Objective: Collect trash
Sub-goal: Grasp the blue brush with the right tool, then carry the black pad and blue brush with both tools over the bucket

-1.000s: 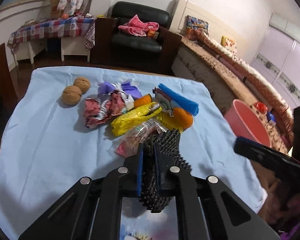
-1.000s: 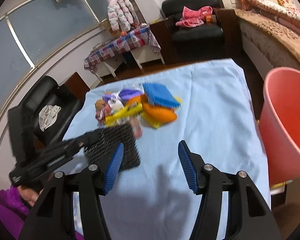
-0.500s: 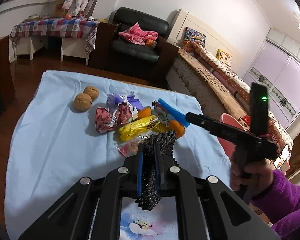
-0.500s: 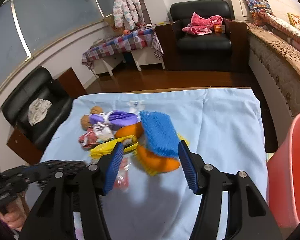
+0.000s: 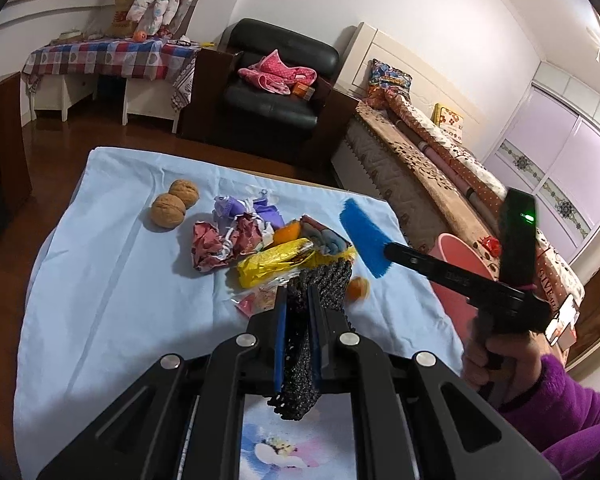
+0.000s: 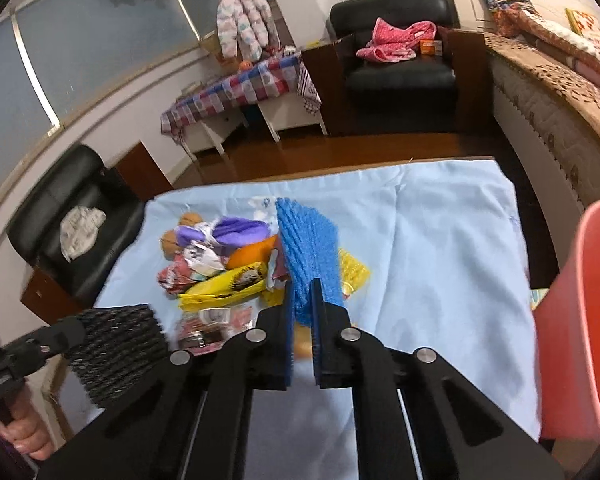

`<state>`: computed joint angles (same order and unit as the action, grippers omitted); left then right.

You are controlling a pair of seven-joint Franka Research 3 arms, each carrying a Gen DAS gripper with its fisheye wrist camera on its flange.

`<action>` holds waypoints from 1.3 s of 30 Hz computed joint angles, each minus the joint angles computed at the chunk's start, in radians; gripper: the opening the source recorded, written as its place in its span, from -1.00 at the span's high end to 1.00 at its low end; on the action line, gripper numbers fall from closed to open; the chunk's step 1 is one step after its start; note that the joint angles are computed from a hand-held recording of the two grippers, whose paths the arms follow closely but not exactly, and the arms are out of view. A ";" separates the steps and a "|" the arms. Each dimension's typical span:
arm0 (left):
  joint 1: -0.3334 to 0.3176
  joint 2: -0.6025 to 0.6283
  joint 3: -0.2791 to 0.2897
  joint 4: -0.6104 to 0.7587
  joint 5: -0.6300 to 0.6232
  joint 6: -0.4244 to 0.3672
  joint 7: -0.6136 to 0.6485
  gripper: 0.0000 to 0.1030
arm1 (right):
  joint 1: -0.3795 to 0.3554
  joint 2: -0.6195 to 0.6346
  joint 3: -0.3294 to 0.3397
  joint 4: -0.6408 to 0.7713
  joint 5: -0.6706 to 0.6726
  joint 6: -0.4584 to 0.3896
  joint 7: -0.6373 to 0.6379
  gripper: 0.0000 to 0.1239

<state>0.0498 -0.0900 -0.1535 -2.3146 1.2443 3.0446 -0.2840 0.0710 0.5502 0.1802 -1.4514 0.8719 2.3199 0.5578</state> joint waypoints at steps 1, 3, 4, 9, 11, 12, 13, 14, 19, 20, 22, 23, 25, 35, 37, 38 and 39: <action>0.001 0.002 0.001 0.003 0.004 0.004 -0.005 0.83 | -0.017 -0.019 0.006 -0.020 0.024 -0.005 -0.013 0.88; -0.002 0.008 0.000 0.012 -0.004 0.008 -0.001 0.83 | -0.038 -0.045 0.006 -0.047 0.061 -0.014 -0.032 0.88; -0.005 0.012 0.000 0.019 -0.012 0.008 0.005 0.83 | -0.051 -0.061 0.004 -0.063 0.084 -0.021 -0.037 0.88; -0.030 0.047 -0.001 0.071 -0.051 0.006 0.065 0.83 | -0.087 -0.112 -0.023 -0.119 0.167 -0.040 -0.051 0.88; -0.045 0.071 -0.001 0.106 -0.068 0.006 0.101 0.83 | -0.095 -0.131 -0.035 -0.141 0.196 -0.033 -0.068 0.88; -0.056 0.086 0.000 0.128 -0.087 0.006 0.134 0.83 | -0.099 -0.137 -0.042 -0.148 0.207 -0.028 -0.074 0.88; -0.066 0.102 0.002 0.146 -0.107 0.008 0.163 0.83 | -0.104 -0.143 -0.049 -0.155 0.219 -0.016 -0.082 0.88; -0.075 0.112 0.005 0.158 -0.125 0.010 0.186 0.83 | -0.106 -0.147 -0.056 -0.158 0.227 -0.005 -0.082 0.88; -0.139 0.212 0.010 0.274 -0.276 -0.003 0.395 0.83 | -0.140 -0.143 -0.085 -0.162 0.265 0.032 -0.061 0.88; -0.153 0.234 0.011 0.304 -0.298 -0.013 0.429 0.83 | -0.147 -0.139 -0.089 -0.159 0.268 0.038 -0.054 0.88; -0.174 0.288 0.006 0.376 -0.355 -0.030 0.511 0.83 | -0.165 -0.125 -0.095 -0.146 0.277 0.044 -0.036 0.88; -0.186 0.307 0.010 0.401 -0.370 -0.036 0.534 0.83 | -0.172 -0.118 -0.095 -0.140 0.281 0.046 -0.029 0.88; -0.214 0.353 0.019 0.469 -0.394 -0.051 0.583 0.83 | -0.188 -0.104 -0.096 -0.127 0.289 0.055 -0.018 0.88; -0.327 0.605 0.042 0.841 -0.574 -0.174 0.851 0.83 | -0.244 -0.036 -0.080 -0.061 0.292 0.063 0.021 0.88; -0.345 0.663 0.043 0.927 -0.616 -0.204 0.912 0.83 | -0.249 -0.018 -0.078 -0.038 0.280 0.063 0.039 0.88; -0.356 0.691 0.046 0.971 -0.634 -0.220 0.938 0.83 | -0.251 -0.010 -0.077 -0.030 0.272 0.061 0.047 0.88; -0.365 0.716 0.050 1.008 -0.653 -0.233 0.962 0.83 | -0.255 -0.002 -0.076 -0.021 0.265 0.060 0.055 0.88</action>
